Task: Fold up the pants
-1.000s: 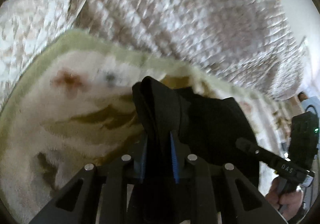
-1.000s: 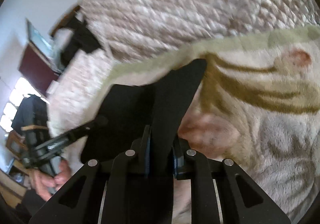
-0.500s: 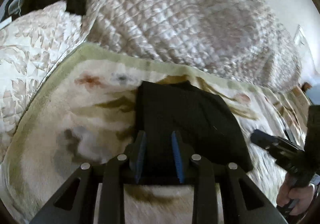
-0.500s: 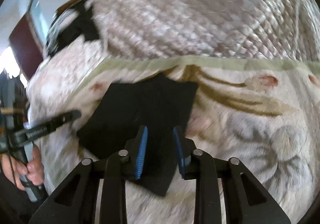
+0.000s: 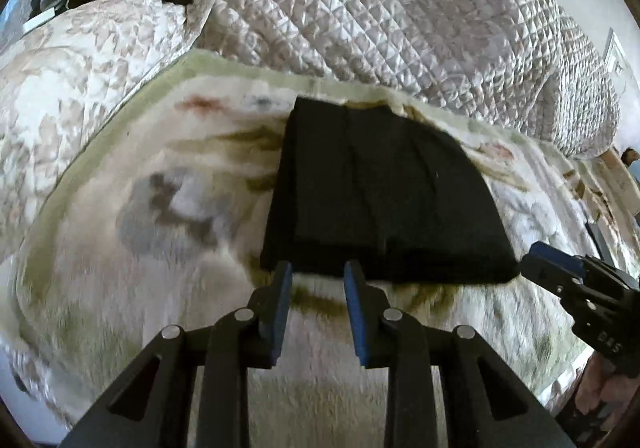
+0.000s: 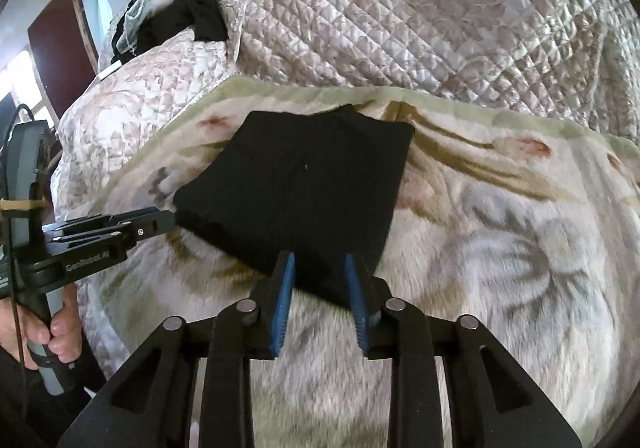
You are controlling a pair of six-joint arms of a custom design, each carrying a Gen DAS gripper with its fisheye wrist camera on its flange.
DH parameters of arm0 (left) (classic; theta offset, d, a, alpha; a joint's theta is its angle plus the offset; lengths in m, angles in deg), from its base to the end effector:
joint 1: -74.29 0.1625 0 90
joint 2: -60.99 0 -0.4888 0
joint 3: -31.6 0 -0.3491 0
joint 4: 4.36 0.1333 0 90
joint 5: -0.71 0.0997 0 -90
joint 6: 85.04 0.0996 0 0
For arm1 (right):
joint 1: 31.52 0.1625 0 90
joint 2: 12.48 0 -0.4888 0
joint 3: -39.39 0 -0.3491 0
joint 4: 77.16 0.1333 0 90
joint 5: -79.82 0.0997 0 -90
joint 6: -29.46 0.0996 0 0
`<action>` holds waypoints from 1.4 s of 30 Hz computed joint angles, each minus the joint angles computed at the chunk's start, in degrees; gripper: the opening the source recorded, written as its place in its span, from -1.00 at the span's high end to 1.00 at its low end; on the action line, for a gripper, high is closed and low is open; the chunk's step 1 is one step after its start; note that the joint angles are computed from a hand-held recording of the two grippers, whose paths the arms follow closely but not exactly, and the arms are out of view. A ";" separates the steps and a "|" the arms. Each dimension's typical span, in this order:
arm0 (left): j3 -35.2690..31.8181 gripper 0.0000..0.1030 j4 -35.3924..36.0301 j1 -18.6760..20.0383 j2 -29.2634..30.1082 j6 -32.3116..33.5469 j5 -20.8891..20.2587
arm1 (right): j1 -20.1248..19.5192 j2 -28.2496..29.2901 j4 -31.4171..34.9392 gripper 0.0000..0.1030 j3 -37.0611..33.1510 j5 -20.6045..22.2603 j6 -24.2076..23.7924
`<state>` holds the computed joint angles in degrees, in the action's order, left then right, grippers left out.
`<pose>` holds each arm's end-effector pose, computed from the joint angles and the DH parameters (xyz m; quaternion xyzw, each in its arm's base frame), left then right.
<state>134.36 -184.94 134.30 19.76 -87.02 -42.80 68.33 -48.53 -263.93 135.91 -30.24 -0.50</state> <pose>-0.1491 -0.6696 0.1662 0.1192 0.8870 -0.3267 0.3038 0.2179 -0.6757 0.1300 0.2676 -0.8983 0.2731 0.2165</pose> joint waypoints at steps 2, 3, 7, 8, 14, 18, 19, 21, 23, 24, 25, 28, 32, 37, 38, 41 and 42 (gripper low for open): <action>1.05 0.43 -0.05 -0.35 0.06 -0.37 0.09 | 0.01 -0.44 -1.15 0.41 1.73 -0.61 -0.45; 1.39 0.39 0.11 -0.45 0.18 -0.54 0.08 | 0.03 -0.48 -1.75 0.37 2.38 -1.32 -0.60; 1.54 0.14 -0.42 -0.86 1.17 -0.01 2.36 | -0.48 -0.54 -1.73 0.10 3.29 -2.07 0.35; 1.53 0.10 -0.68 -0.87 1.27 0.16 2.72 | -0.56 -0.44 -2.03 0.10 3.35 -2.27 0.48; 1.08 -0.03 -2.09 -0.46 2.17 1.31 3.82 | -0.68 0.73 -3.68 0.10 2.99 -4.14 -1.13; 0.74 -0.04 -1.68 -0.16 2.73 1.73 4.17 | -1.20 1.34 -2.54 0.10 2.24 -4.73 -0.28; 0.77 -0.07 -2.07 -0.17 2.86 2.19 4.18 | -1.32 1.49 -2.66 0.09 2.20 -4.72 -0.43; 0.82 -0.11 -2.41 -0.08 2.93 2.41 3.88 | -1.40 1.63 -3.34 0.02 2.36 -4.46 -1.18; 0.77 -0.13 -2.74 -0.12 3.19 2.93 4.17 | -1.44 1.84 -3.70 -0.03 2.44 -4.25 -1.79; 0.72 -0.16 -2.96 -0.15 3.37 3.32 4.34 | -1.45 1.95 -3.92 -0.07 2.47 -4.23 -2.04; 0.73 -0.18 -3.25 -0.19 3.51 3.68 4.45 | -1.43 2.07 -4.09 -0.08 2.44 -4.23 -2.35; 0.77 -0.20 -3.94 -0.27 3.83 4.40 4.82 | -1.37 2.38 -4.84 -0.11 2.51 -4.44 -3.22; 0.72 -0.22 -4.20 -0.28 3.97 4.70 4.96 | -1.46 2.40 -4.93 -0.12 2.53 -4.09 -3.09; 0.67 -0.23 -4.53 -0.31 4.15 5.20 5.20 | -1.37 2.56 -5.25 -0.13 2.47 -4.34 -3.46; 0.68 -0.23 -4.55 -0.30 4.16 5.15 5.19 | -1.38 2.56 -5.23 -0.14 2.47 -4.30 -3.38; 0.66 -0.24 -4.55 -0.30 4.17 5.24 5.25 | -1.41 2.55 -5.52 -0.15 2.60 -4.19 -3.61; 0.70 -0.25 -4.54 -0.35 4.20 5.23 5.35 | -1.39 2.61 -5.67 -0.15 2.60 -4.20 -3.64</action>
